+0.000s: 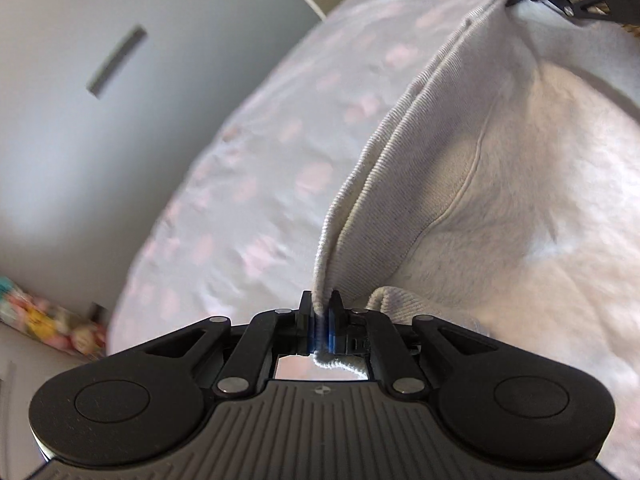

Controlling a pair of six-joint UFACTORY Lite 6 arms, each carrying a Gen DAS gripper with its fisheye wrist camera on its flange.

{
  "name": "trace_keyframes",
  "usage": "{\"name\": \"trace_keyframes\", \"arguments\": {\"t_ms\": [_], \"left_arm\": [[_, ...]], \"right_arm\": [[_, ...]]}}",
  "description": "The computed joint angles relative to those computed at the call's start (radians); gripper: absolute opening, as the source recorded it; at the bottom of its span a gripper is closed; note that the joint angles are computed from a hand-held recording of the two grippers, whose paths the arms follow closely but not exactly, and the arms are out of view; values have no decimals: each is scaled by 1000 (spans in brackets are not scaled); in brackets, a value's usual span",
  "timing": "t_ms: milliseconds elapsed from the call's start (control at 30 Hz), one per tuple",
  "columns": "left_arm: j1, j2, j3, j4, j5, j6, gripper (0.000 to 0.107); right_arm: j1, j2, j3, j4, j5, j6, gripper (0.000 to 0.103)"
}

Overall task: Fold clothes
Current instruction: 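Lower the hem onto the sweatshirt and open both grippers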

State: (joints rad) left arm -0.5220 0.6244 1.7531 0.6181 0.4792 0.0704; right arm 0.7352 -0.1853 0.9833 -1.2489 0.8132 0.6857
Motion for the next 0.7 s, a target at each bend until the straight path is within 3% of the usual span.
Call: {"name": "trace_keyframes", "arguments": {"t_ms": [167, 267, 433, 533, 600, 700], "left_arm": [[140, 228, 177, -281, -36, 247, 11], [178, 217, 92, -352, -110, 285, 13], [183, 183, 44, -429, -141, 248, 14], [158, 111, -26, -309, -155, 116, 18], [155, 54, -69, -271, -162, 67, 24], [159, -81, -188, -286, -194, 33, 38]], "right_arm": [[-151, 212, 24, -93, -194, 139, 5], [-194, 298, 16, -206, -251, 270, 5], [-143, 366, -22, -295, -227, 465, 6], [-123, 364, -24, -292, -192, 481, 8], [-107, 332, -14, -255, -157, 450, 25], [-91, 280, 19, -199, -109, 417, 31]]}}
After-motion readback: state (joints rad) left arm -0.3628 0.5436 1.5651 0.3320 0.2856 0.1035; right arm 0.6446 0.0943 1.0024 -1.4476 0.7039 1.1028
